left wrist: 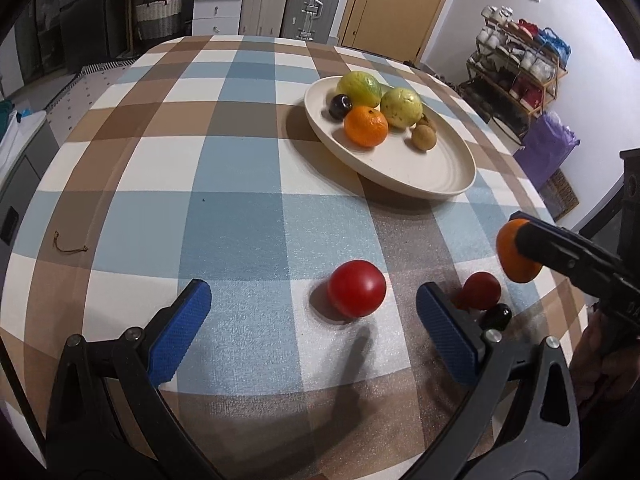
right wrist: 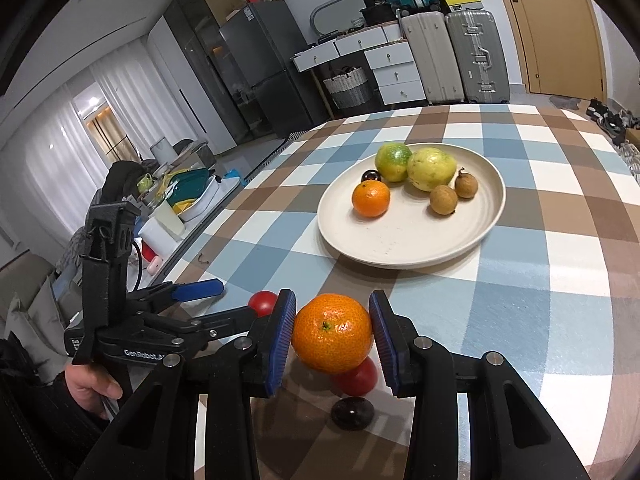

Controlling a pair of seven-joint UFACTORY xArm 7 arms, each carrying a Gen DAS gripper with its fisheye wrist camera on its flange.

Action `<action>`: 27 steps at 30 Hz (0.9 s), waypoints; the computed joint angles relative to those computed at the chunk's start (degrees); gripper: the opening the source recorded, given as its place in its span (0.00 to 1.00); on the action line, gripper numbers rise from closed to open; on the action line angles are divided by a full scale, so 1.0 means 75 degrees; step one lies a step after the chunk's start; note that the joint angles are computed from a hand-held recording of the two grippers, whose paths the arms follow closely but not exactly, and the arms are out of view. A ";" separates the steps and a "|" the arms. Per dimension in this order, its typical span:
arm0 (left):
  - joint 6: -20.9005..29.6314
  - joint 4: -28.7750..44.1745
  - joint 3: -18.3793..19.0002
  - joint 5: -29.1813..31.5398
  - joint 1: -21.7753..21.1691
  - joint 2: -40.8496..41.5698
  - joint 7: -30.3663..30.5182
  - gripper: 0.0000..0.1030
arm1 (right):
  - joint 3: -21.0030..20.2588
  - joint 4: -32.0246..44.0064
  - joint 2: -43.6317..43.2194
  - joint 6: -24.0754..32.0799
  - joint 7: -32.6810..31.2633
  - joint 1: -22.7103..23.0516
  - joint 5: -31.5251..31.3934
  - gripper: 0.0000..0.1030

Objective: Organize fruits
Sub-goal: 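Grasp the red tomato with the left gripper while right lifts the orange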

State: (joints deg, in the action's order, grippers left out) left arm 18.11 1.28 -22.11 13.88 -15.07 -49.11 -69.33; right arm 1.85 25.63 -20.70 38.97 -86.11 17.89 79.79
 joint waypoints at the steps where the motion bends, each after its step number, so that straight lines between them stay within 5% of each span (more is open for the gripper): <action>1: 0.0068 0.0095 -0.0097 0.0039 0.0072 0.0103 -0.0033 0.99 | -0.0019 -0.0005 0.0000 0.0005 -0.0017 -0.0016 -0.0001 0.38; 12: 0.0320 0.0445 -0.0249 0.0435 0.0398 0.0510 -0.0194 0.99 | -0.0214 -0.0036 -0.0020 0.0215 -0.0137 -0.0261 -0.0019 0.38; 19: -0.0243 0.0427 -0.0092 0.0418 0.0330 0.0630 0.0126 0.84 | -0.0235 -0.0045 0.0013 0.0291 -0.0227 -0.0380 -0.0013 0.38; 24: -0.0429 0.0509 -0.0055 0.0345 0.0275 0.0894 0.0370 0.62 | -0.0267 -0.0057 0.0003 0.0355 -0.0293 -0.0451 0.0018 0.38; 27: -0.0654 0.0504 0.0085 0.0228 0.0179 0.1077 0.0608 0.38 | -0.0268 -0.0087 -0.0055 0.0383 -0.0313 -0.0476 0.0019 0.38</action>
